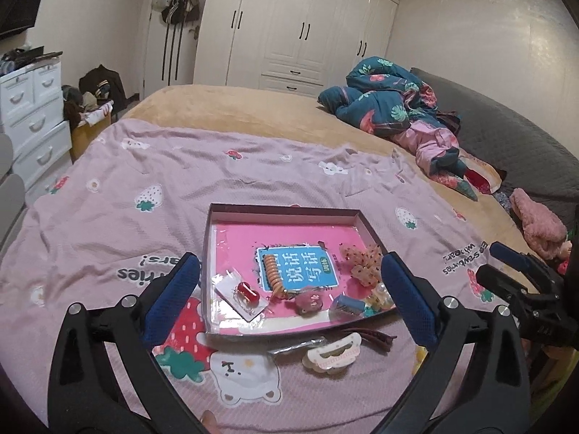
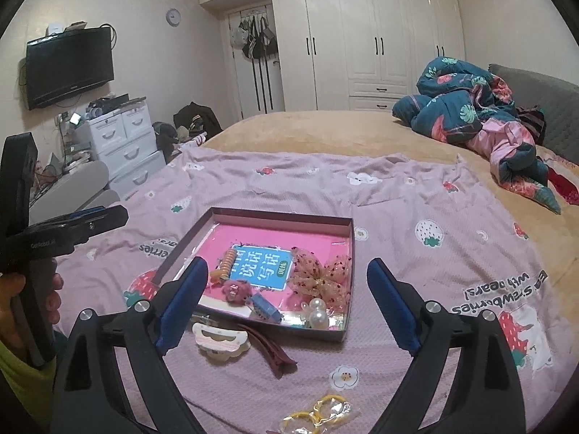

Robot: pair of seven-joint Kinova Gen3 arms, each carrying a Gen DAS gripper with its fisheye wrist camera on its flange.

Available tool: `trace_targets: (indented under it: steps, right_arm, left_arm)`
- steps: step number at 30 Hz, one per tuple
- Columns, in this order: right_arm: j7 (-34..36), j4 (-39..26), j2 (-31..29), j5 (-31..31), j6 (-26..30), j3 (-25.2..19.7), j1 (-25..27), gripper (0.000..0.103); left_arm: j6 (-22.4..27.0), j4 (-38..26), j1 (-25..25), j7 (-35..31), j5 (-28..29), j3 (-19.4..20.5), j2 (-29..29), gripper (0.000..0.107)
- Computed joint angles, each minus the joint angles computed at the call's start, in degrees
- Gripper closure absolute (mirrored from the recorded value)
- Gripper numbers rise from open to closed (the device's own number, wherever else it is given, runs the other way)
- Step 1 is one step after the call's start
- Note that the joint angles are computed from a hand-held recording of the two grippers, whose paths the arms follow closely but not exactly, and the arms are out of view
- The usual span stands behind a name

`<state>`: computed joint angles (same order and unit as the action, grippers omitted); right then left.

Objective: Organize jewelry
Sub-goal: 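Withdraw both open grippers and move them toward the white claw clip and bangle bag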

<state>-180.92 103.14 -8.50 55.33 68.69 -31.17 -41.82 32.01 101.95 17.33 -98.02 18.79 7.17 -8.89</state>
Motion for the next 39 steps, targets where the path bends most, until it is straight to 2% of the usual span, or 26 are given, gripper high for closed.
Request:
trace_targets:
  steps: [10, 24, 39]
  right_arm:
    - [-0.7, -0.2, -0.4, 0.9, 3.0, -2.1, -1.4, 0.007]
    - [-1.2, 0.1, -0.7, 0.6, 6.2, -4.1, -3.6, 0.007]
    - [-2.5, 1.9, -0.4, -3.1, 8.5, -5.3, -6.1, 0.007]
  left_arm:
    - [0.9, 2.5, -0.1, 2.6, -3.0, 0.8, -3.1, 0.014]
    - [2.1, 5.6, 0.3, 4.0, -5.0, 1.1, -6.4, 0.014]
    - [4.2, 8.6, 0.7, 5.4, -6.4, 2.2, -7.0, 0.014]
